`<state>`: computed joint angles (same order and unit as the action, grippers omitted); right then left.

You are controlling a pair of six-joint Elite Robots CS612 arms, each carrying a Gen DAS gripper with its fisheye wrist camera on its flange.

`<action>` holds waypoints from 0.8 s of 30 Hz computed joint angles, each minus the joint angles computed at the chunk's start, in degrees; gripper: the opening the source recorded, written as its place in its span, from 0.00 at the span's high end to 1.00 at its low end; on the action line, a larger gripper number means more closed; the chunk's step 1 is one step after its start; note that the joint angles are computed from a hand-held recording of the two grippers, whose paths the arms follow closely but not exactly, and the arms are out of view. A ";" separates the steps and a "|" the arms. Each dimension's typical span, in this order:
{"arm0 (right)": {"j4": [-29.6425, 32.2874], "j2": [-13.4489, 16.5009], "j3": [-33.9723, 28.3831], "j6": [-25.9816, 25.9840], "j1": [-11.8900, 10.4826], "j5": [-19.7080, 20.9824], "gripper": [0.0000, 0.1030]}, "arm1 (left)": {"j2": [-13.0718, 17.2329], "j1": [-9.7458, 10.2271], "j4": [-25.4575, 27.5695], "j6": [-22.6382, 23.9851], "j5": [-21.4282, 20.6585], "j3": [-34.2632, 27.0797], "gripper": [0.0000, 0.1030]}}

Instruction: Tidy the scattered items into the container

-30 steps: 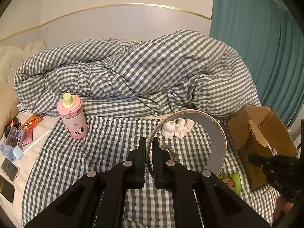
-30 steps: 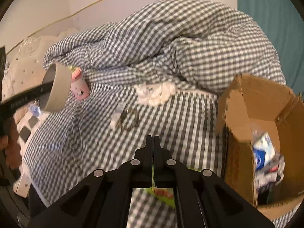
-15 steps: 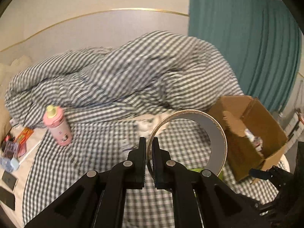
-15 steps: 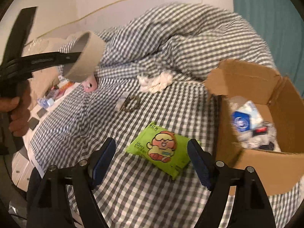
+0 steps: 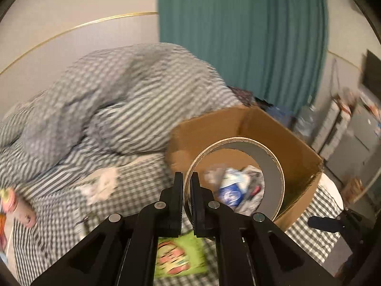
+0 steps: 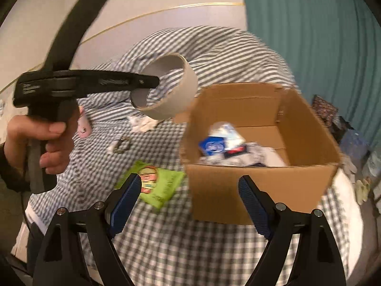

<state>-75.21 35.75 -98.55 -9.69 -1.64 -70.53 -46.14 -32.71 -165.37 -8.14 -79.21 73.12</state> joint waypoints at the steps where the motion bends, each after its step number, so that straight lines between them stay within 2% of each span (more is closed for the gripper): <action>1: -0.12 -0.06 0.01 0.25 -0.25 -0.42 0.19 | 0.76 -0.29 1.03 0.69 -0.60 -1.38 0.95; 6: -0.20 0.25 -0.68 2.95 -2.27 -1.74 0.19 | 4.23 -1.59 7.15 2.75 -2.86 -7.54 0.94; 8: -0.33 0.36 -0.87 3.81 -2.90 -2.21 0.19 | 5.48 -2.02 9.00 3.36 -2.60 -9.44 0.85; 9: -0.47 0.40 -0.89 4.11 -3.04 -2.39 0.19 | 6.02 -2.23 9.65 3.62 -2.32 -10.21 0.73; 10: -0.56 0.45 -0.97 4.43 -3.31 -2.49 0.19 | 6.42 -2.40 10.11 3.83 -1.96 -10.74 0.49; 13: -1.03 0.32 -0.56 4.88 -3.58 -2.59 0.19 | 6.53 -2.86 7.17 4.01 0.22 -9.92 0.18; 15: -1.01 0.39 -0.67 4.94 -3.57 -2.61 0.19 | 6.09 -2.71 4.63 3.27 0.35 -8.83 0.06; 18: -1.27 0.27 -0.23 4.92 -3.32 -2.43 0.16 | 5.10 -1.98 0.76 1.22 -0.69 -7.04 0.00; 21: -2.03 0.04 0.44 4.85 -2.64 -2.52 0.14 | 4.25 -1.13 0.21 -0.20 -2.65 -6.39 0.00; 24: -2.76 -0.42 1.13 4.12 -1.67 -2.47 0.14 | 3.28 -0.46 -1.58 -0.87 -1.47 -4.92 0.00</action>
